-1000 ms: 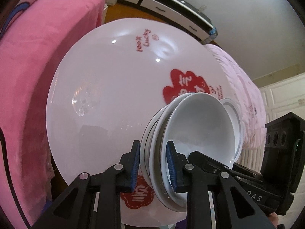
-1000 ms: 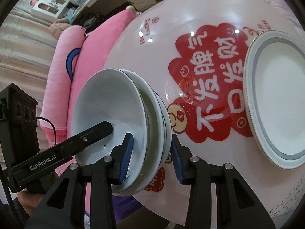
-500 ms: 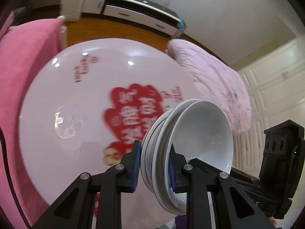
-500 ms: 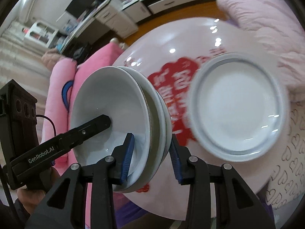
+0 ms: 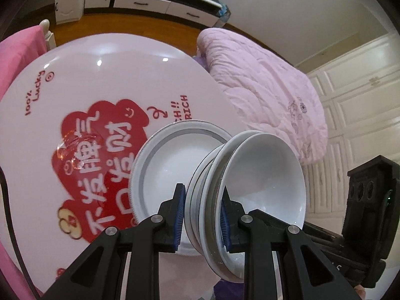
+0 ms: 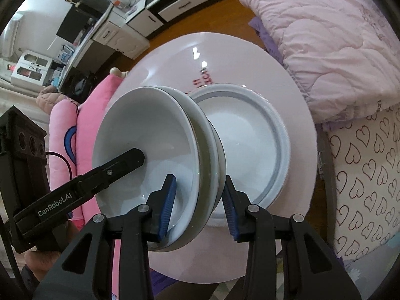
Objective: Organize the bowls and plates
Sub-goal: 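Carry the bowl stack with both tools over the grey-rimmed plate pile, then lower the bowl stack onto the plates and open both tools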
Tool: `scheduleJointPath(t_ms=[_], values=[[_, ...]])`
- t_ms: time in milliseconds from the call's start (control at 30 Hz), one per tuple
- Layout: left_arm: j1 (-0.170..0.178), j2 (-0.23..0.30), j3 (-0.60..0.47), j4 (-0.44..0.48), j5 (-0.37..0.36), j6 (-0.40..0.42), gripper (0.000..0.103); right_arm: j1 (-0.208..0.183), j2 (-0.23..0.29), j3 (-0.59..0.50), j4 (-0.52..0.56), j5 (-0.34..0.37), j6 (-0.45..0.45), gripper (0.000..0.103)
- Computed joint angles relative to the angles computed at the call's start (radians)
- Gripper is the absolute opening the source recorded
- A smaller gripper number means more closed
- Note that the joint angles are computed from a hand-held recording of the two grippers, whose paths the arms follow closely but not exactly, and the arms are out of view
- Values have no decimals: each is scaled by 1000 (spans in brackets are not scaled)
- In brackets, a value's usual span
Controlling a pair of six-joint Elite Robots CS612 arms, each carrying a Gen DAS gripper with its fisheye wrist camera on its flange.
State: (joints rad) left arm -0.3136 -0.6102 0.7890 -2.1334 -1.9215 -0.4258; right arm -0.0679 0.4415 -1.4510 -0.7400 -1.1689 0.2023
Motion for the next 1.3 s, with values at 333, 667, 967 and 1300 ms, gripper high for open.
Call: scheduleJointPath(t_ms=[333, 667, 967, 1300], values=[[-24, 75, -98, 65, 47, -69, 21, -22, 0, 65, 35, 37, -78, 37], [-19, 71, -69, 42, 46, -99, 21, -19, -10, 105, 44, 41, -108, 37], [-16, 86, -105, 95, 30, -74, 27, -10, -22, 126, 52, 14, -88, 49], [-17, 19, -31, 95, 184, -118, 97, -22, -4, 60, 8, -8, 38, 103]])
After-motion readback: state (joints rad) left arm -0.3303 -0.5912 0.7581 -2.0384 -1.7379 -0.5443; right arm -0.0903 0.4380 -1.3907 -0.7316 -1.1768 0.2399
